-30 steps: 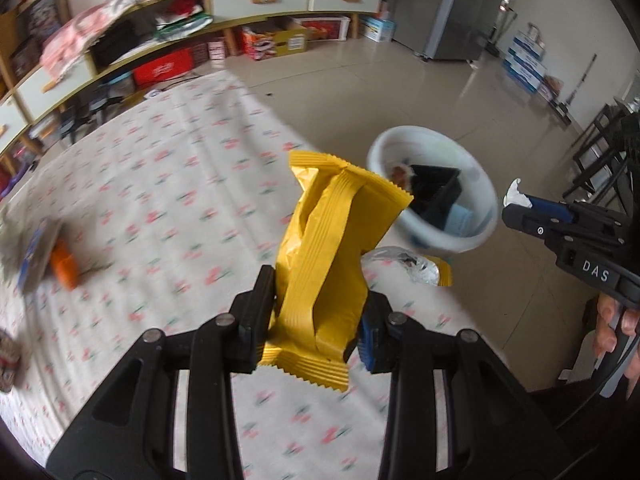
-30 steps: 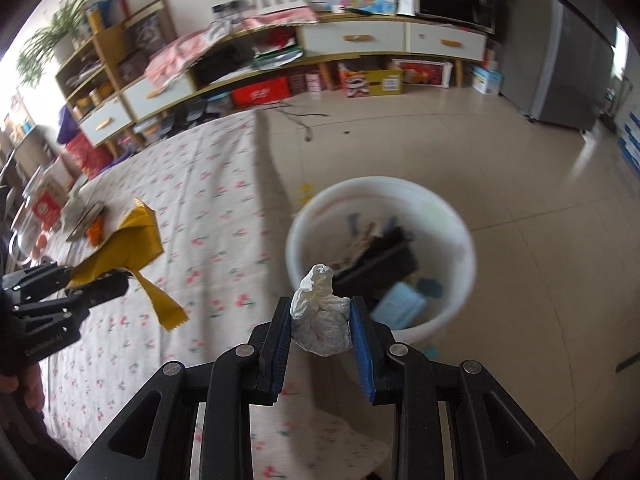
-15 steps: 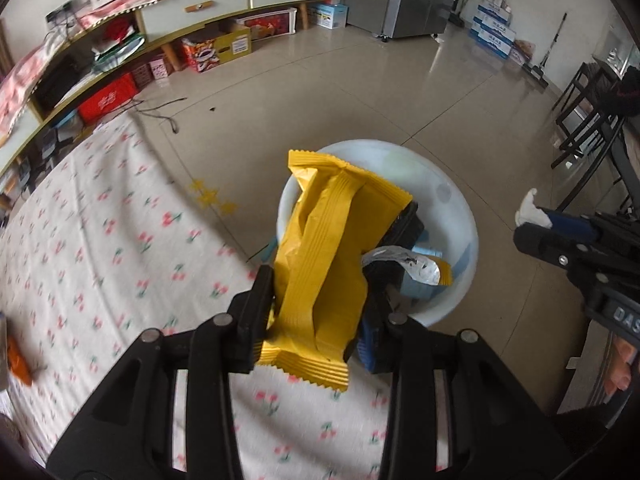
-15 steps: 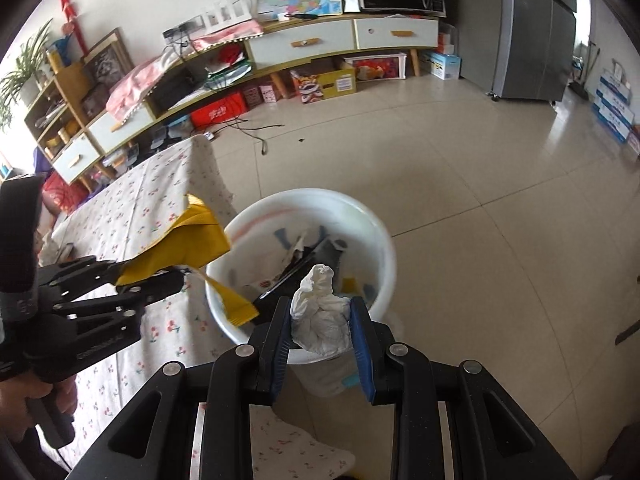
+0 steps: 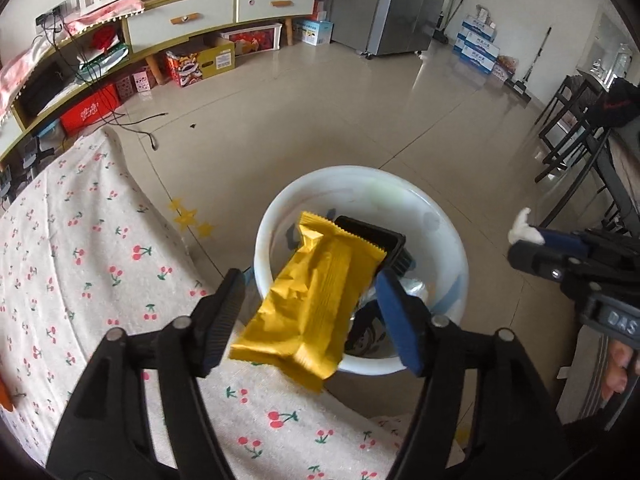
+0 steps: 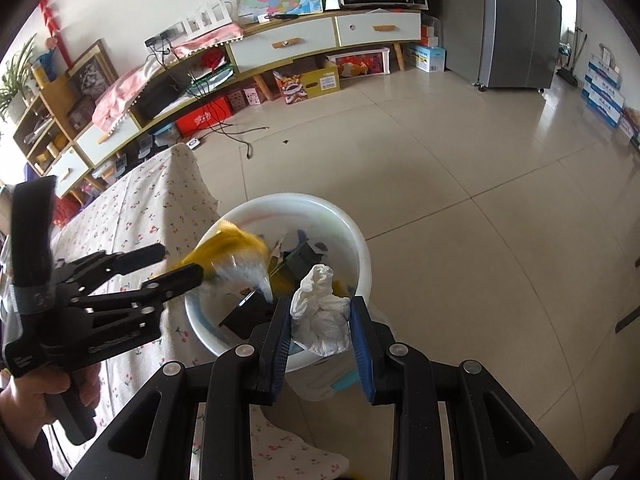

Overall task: Collect trash
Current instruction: 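Carry the yellow bar and tissue over the white bin and release both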

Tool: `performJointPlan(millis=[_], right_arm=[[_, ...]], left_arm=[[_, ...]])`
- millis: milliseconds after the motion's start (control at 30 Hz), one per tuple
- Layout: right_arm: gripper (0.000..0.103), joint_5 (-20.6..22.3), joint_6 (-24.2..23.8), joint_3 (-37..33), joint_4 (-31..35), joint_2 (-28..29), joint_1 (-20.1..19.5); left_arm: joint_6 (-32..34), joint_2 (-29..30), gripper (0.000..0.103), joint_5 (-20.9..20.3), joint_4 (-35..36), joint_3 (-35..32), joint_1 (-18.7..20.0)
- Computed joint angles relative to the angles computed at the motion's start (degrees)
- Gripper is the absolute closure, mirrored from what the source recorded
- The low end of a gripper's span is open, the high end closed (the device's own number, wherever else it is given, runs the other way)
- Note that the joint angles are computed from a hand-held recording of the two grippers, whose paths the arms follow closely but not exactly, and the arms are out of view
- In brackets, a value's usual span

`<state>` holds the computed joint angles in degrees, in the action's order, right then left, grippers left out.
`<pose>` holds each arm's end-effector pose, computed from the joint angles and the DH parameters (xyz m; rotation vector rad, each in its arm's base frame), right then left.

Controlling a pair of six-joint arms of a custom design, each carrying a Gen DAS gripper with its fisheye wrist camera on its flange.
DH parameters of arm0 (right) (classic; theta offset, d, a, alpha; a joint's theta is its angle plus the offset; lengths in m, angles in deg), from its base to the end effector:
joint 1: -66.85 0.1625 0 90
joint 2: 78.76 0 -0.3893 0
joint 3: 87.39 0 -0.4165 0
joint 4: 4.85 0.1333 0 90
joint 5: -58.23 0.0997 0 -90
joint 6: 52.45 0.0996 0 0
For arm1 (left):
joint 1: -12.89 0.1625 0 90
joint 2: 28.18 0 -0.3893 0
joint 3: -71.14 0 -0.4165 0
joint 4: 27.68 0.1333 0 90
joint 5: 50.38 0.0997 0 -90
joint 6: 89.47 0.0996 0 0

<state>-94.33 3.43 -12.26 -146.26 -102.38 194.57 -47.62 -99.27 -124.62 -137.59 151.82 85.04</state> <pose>0.4733 -0.5385 -0.0536 -0.3472 -2.1799 0.9763 -0.0473 -0.6699 0.3850 1.3784 2.4730 -0.1686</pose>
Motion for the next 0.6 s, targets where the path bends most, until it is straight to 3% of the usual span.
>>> performJointPlan(millis=[600], right_arm=[[0.072, 1.93, -2.43, -4.70, 0.89, 2.42, -2.86]], left_arm=[[-0.69, -0.90, 0.025, -0.91, 5.64, -7.60, 3.84]])
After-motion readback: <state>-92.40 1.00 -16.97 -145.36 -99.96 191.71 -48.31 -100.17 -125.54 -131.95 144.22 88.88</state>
